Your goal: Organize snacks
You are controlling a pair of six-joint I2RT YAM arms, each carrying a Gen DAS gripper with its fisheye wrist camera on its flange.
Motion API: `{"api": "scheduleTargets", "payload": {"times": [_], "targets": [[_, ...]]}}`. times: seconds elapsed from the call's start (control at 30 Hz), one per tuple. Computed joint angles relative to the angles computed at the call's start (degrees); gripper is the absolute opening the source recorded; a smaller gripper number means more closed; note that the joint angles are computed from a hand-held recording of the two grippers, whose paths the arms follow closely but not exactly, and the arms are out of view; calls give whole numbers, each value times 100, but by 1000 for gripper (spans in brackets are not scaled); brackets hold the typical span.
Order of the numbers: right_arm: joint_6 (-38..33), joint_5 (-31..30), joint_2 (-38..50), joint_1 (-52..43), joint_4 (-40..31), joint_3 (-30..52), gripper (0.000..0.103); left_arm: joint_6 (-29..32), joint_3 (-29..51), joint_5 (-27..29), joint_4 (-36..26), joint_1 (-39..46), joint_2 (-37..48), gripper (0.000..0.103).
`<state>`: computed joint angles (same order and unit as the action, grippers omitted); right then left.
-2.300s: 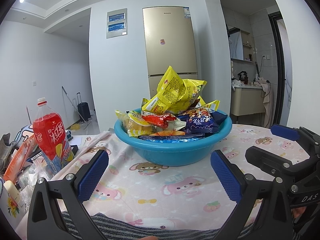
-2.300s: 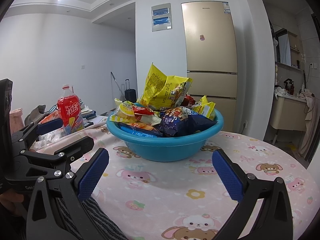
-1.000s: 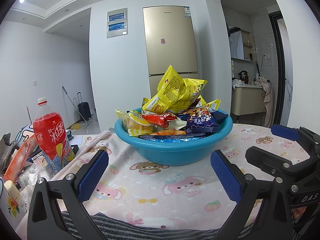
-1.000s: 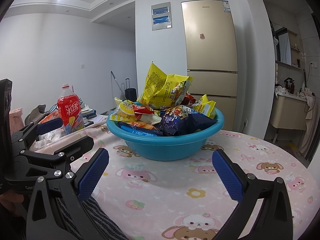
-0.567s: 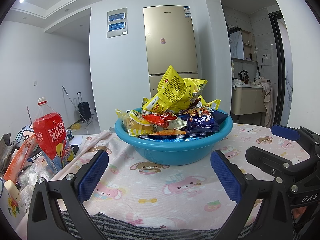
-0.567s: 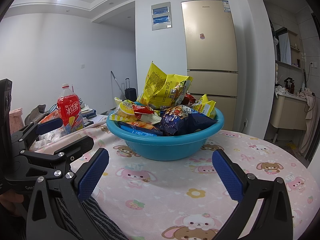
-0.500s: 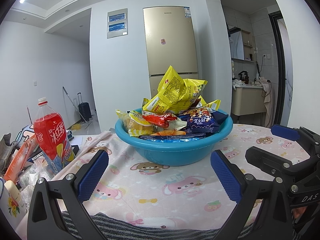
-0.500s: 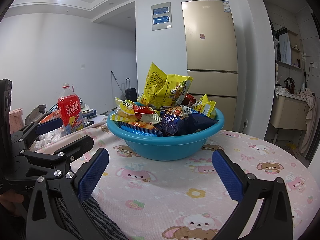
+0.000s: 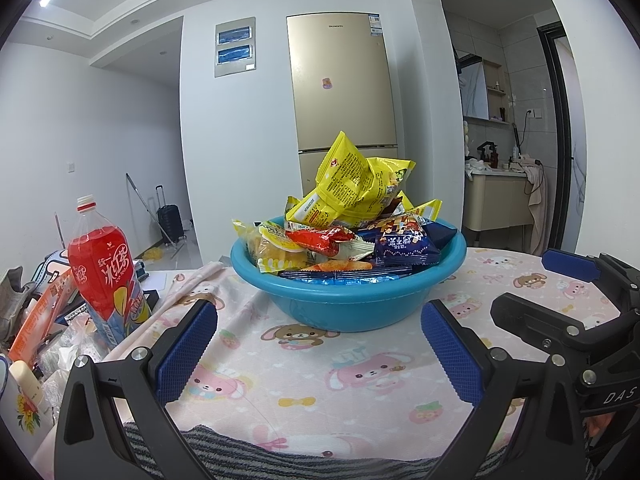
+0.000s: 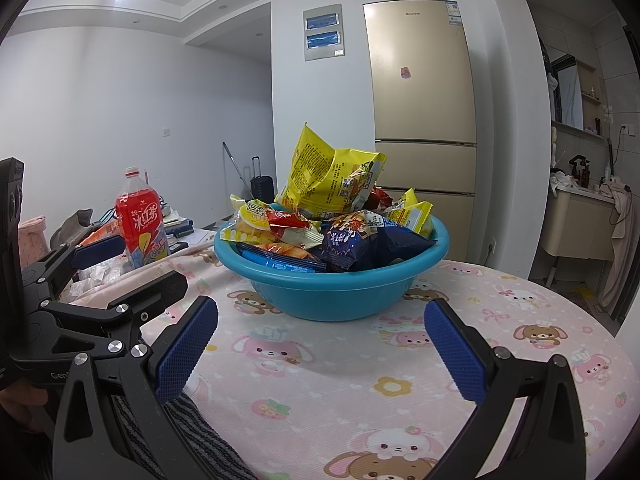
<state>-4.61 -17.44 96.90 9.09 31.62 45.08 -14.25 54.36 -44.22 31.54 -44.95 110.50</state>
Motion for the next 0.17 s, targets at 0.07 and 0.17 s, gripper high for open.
{"api": "scheduleTargets", "payload": {"times": [0.07, 0.17], "targets": [[0, 3, -2, 0, -3, 0, 103, -1, 12, -1, -10, -1, 4, 103], [-2, -5, -2, -5, -10, 4, 103, -2, 14, -1, -18, -1, 1, 103]]}}
